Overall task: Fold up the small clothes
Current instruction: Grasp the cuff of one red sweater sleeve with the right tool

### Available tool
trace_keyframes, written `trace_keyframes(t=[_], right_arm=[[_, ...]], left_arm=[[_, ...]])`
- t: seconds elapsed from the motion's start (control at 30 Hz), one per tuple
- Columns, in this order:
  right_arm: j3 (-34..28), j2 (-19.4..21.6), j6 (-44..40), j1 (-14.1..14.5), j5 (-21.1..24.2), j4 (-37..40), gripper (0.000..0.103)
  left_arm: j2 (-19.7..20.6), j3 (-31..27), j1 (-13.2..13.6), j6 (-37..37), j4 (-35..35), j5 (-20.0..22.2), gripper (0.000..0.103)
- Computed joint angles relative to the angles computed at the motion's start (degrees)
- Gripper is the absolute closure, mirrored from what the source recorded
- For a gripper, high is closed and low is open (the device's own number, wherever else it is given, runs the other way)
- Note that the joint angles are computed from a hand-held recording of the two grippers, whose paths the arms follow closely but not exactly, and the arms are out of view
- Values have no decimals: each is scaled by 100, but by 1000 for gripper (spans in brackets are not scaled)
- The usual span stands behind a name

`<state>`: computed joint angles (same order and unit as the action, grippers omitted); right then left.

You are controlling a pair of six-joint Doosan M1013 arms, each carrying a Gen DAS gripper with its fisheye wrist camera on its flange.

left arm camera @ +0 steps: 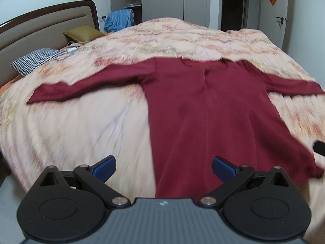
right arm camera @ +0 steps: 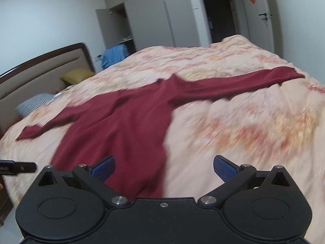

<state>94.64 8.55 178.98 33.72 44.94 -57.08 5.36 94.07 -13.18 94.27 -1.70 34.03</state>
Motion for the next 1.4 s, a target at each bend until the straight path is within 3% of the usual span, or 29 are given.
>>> trace_keyframes(t=[0.13,0.23,0.47,0.57,0.73,0.83,0.93,1.0,1.03,1.07,1.1,1.4], right_arm=[[4,-22,-105,-638,-162,8,0],[-77,39,-259,-1163,-128,113,0],[-395,367,-624,-2179,213,362,0],[-464,459,-455,-2559,221,584,1],[-490,573,577,-2987,135,251,1],[-610,676,985,-3132,294,180,11],[-827,839,955,-3175,670,174,29],[-982,942,679,-3165,949,198,61],[-1032,970,553,-3153,1055,186,71],[-1035,967,512,-3151,1045,159,91],[-1009,936,539,-3146,1007,140,98],[-494,390,1773,-2838,1488,-445,99]], left_arm=[[561,-657,-165,-187,99,-315,0],[1017,-1201,-277,87,-237,-467,0],[1916,-2240,-553,445,-718,-364,0],[2143,-2468,-606,354,-748,-199,0],[2251,-2507,-648,54,-430,-18,0],[2265,-2485,-649,-73,-260,25,0],[2288,-2514,-655,-237,-57,93,0],[2307,-2558,-674,-409,153,157,0],[2316,-2579,-686,-505,275,191,0],[2327,-2602,-696,-598,383,225,0],[2334,-2623,-701,-650,429,259,0],[2296,-2645,-665,-622,422,390,0]])
